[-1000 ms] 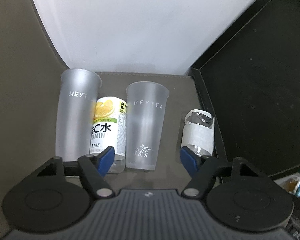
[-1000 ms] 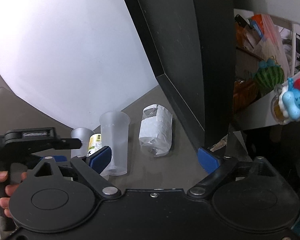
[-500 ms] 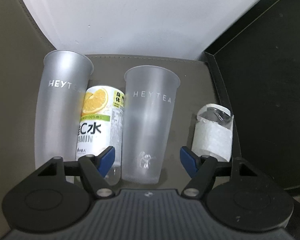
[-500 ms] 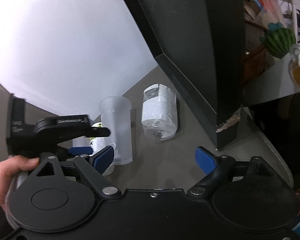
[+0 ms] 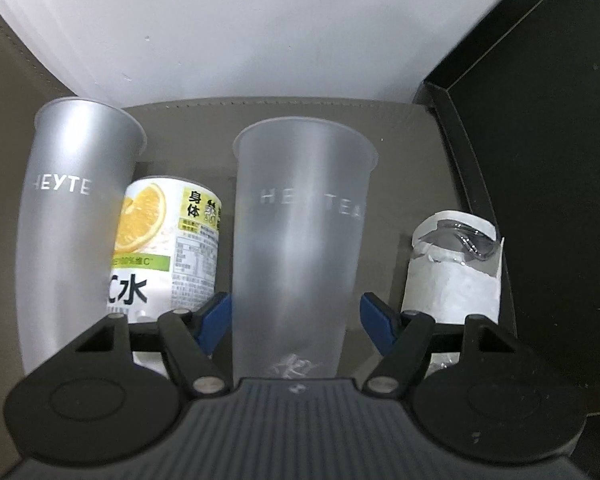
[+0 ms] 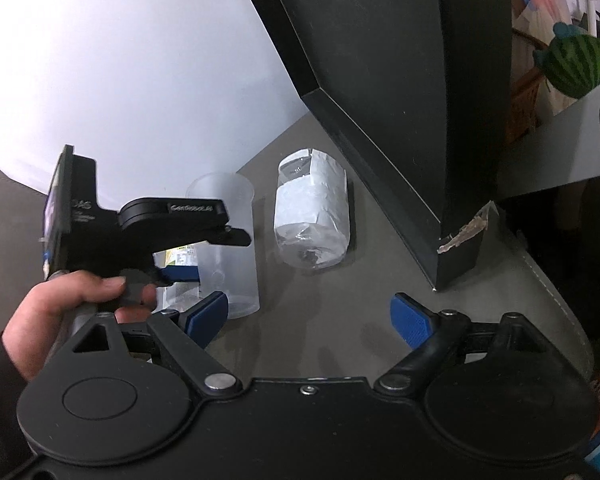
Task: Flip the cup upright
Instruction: 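Move the left tool to the large clear cup and close around it, then lift the clear cup off the seat with the left tool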
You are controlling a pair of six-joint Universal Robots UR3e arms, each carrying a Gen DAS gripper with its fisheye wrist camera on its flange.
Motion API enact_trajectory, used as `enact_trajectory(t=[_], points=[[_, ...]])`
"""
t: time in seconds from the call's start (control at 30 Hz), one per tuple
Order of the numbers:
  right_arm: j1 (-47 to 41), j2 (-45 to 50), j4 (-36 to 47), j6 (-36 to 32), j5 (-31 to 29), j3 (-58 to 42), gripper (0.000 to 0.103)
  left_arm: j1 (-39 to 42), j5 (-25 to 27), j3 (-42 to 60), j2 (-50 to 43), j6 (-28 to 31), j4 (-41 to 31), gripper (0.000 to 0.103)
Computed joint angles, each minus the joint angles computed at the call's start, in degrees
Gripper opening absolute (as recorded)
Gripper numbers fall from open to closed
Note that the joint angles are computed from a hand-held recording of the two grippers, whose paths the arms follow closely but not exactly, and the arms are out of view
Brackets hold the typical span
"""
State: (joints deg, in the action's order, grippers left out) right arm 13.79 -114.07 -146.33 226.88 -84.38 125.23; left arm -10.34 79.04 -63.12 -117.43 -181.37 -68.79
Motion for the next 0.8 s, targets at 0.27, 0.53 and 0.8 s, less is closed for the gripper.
enact_trajectory(t=[0.27, 0.53, 0.8], points=[[0.2, 0.1, 1.0, 0.0, -0.3, -0.4, 0.088, -1.2, 0.7, 2.5, -3.0, -1.3, 0.0, 0.069], [1.6, 0.5, 0.5, 1.2, -2.6, -1.1, 0.088, -1.2, 0.9, -0.1, 0.7, -0.6, 1.1, 0.064], [3.6, 0.5, 0.0, 1.8, -5.3, -2.3, 0.088, 0.8, -1.1, -5.4, 9.5, 2.4, -0.1, 0.064]])
